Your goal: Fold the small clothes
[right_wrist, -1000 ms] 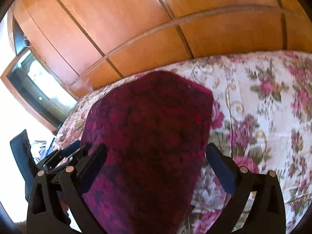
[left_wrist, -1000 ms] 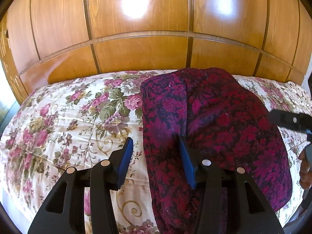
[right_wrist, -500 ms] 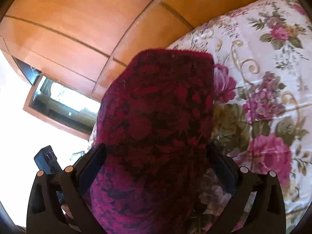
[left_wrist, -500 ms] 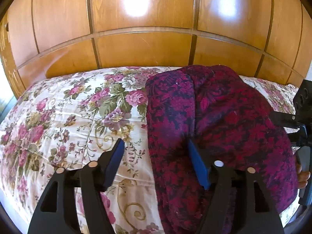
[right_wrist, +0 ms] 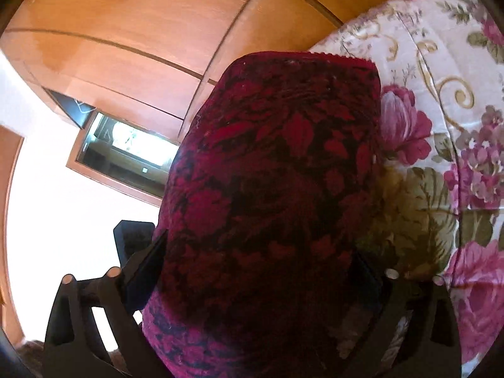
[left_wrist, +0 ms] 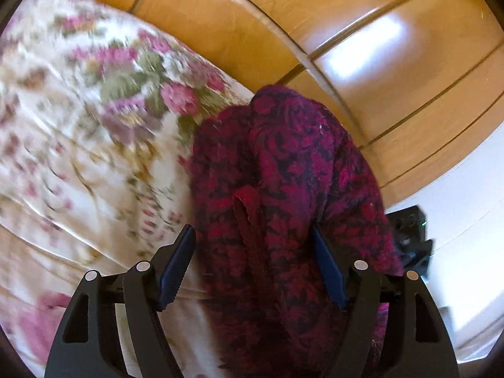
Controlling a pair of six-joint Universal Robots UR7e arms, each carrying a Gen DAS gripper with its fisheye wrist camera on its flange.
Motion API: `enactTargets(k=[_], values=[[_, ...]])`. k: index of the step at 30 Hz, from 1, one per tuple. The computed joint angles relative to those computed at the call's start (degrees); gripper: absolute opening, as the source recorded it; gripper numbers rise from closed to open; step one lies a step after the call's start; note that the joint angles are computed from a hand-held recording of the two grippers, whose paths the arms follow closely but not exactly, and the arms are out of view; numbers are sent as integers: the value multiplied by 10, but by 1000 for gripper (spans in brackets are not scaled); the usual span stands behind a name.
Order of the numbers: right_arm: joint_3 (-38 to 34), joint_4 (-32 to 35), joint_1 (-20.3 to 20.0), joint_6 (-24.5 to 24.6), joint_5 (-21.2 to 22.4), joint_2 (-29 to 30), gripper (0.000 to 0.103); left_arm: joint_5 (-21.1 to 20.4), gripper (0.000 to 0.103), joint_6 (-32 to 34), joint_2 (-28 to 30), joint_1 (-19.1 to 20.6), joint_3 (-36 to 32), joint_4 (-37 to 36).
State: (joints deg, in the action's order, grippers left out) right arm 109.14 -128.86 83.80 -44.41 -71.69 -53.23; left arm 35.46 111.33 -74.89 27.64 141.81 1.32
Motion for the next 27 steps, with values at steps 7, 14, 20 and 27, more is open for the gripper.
enactTargets(k=[7,14,20,27], values=[[63,-23,-10,-58,23,-76,77,83,72,139,-14,23,-13,-109],[91,-32,-71,-89,73,-193,75,225,72,287,75,105,-151,-132],[75,-79,-150,-62,114,-259,75,335,70,394,250,162,-406,-23],[49,-157,-238,15,84,-243,75,319,61,421,467,166,-708,208]])
